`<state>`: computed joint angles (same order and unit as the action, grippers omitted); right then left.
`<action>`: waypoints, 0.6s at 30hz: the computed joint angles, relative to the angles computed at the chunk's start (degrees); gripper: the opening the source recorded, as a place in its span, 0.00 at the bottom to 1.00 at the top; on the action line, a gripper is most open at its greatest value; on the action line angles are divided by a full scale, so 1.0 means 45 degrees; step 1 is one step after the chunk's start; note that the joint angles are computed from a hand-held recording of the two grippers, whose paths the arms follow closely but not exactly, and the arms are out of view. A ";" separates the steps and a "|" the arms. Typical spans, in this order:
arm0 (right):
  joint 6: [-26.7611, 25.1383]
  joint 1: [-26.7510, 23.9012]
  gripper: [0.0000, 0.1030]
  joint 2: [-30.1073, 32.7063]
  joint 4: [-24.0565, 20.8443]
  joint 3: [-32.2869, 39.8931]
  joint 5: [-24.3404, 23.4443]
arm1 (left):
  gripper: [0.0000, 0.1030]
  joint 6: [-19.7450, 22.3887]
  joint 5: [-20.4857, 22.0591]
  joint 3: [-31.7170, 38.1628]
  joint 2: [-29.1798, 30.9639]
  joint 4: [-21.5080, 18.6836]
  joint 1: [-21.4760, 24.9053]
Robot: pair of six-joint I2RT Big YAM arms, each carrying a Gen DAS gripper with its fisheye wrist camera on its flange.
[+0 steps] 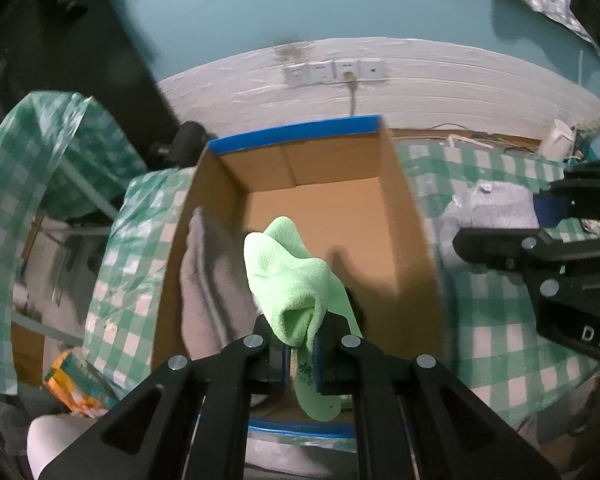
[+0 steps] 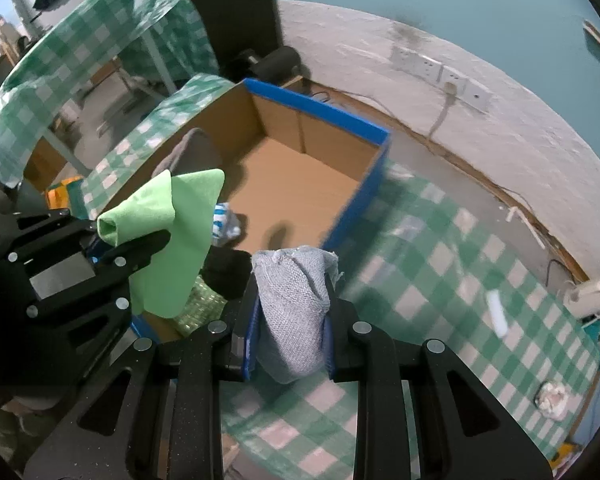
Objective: Organize soft objects
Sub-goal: 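Open the right tool over the box while the left tool releases the green cloth inside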
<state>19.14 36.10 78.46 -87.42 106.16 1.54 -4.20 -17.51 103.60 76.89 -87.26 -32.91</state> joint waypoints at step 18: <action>0.0333 0.0578 0.45 0.1091 0.0170 0.0499 -0.0365 | 0.39 -0.0235 0.0149 -0.0806 -0.0142 -0.0256 0.1226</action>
